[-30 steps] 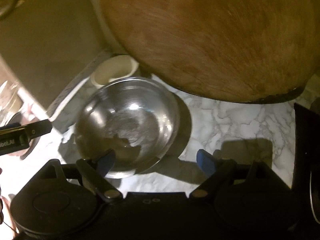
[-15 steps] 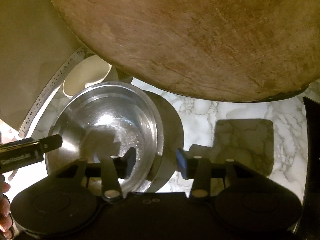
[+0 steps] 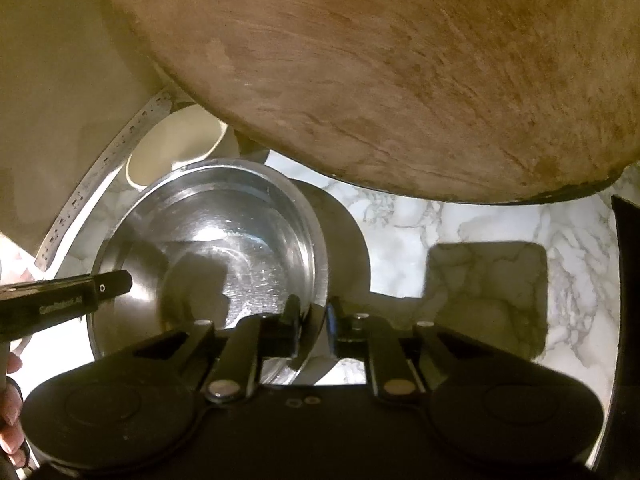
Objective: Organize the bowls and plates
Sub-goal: 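Close both grippers on the rim of the steel bowl, then lift the steel bowl and carry it toward the stacked plates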
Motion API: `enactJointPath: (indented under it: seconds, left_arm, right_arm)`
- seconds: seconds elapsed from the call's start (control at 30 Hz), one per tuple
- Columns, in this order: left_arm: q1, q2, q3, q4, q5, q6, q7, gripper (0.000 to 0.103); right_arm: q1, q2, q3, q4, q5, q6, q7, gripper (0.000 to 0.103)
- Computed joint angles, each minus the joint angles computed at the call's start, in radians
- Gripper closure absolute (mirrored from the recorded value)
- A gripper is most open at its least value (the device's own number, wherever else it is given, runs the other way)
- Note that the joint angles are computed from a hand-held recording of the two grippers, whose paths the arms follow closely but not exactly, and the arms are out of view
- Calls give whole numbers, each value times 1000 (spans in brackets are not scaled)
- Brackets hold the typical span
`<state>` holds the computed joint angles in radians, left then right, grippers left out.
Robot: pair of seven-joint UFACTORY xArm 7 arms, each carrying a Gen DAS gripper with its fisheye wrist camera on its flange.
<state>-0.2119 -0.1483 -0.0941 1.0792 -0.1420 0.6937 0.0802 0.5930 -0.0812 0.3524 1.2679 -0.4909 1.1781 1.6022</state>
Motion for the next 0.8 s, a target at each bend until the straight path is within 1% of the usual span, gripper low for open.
enactJointPath:
  seconds: [0.13, 0.33, 0.53, 0.67, 0.8]
  left_arm:
    - [0, -19, 8, -15, -20, 0, 18, 87]
    - [7, -98, 21, -55, -23, 37, 45, 87]
    - [17, -205, 39, -114, -24, 99, 65, 87]
    - [23, -299, 53, -175, -28, 132, 83, 87]
    - [33, -379, 72, -215, -36, 184, 88, 87]
  right_arm:
    - [11, 5, 8, 17, -7, 18, -1, 89]
    - [50, 31, 27, 80, -22, 82, 12, 89]
    - [105, 54, 46, 144, -29, 135, 45, 89]
    - [152, 82, 55, 202, -36, 182, 53, 89]
    - [194, 89, 59, 229, -40, 199, 75, 89]
